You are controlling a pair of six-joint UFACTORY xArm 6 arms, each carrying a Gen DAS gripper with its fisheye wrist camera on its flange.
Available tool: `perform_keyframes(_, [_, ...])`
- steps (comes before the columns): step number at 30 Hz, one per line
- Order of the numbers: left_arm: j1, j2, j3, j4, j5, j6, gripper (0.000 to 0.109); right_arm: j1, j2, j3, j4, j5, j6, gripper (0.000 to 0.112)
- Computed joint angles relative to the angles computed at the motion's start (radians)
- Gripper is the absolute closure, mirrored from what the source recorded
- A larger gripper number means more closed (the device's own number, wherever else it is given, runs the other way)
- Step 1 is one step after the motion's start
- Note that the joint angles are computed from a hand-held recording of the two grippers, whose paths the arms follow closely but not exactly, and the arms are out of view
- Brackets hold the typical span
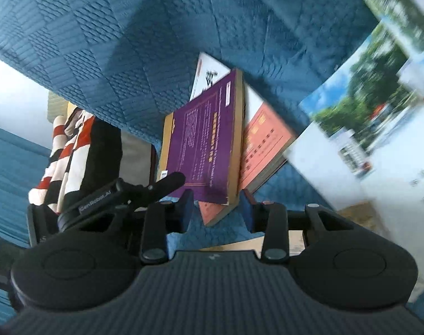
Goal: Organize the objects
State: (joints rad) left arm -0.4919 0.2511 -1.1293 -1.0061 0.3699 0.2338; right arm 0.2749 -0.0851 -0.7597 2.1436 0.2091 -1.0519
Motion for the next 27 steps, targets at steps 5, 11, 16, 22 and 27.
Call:
perform_keyframes(5, [0.017,0.029,-0.024,0.012,0.032,-0.018,0.061,-0.008,0.053,-0.030,-0.074,0.034,0.083,0.073])
perform_keyframes(11, [0.024,0.037,-0.034,-0.002,0.050,0.001,0.060,-0.022,0.101,-0.053,-0.127,0.077,0.165,0.074])
perform_keyframes(16, [0.040,0.037,-0.040,-0.062,0.084,0.045,0.060,-0.035,0.083,-0.034,-0.097,0.129,0.154,0.077])
perform_keyframes(22, [0.059,0.024,-0.041,-0.174,0.132,0.116,0.060,-0.068,0.040,-0.011,-0.050,0.217,0.094,0.077])
perform_keyframes(27, [0.100,0.027,-0.043,-0.376,0.245,0.208,0.060,-0.096,0.034,0.003,0.002,0.307,0.053,0.077])
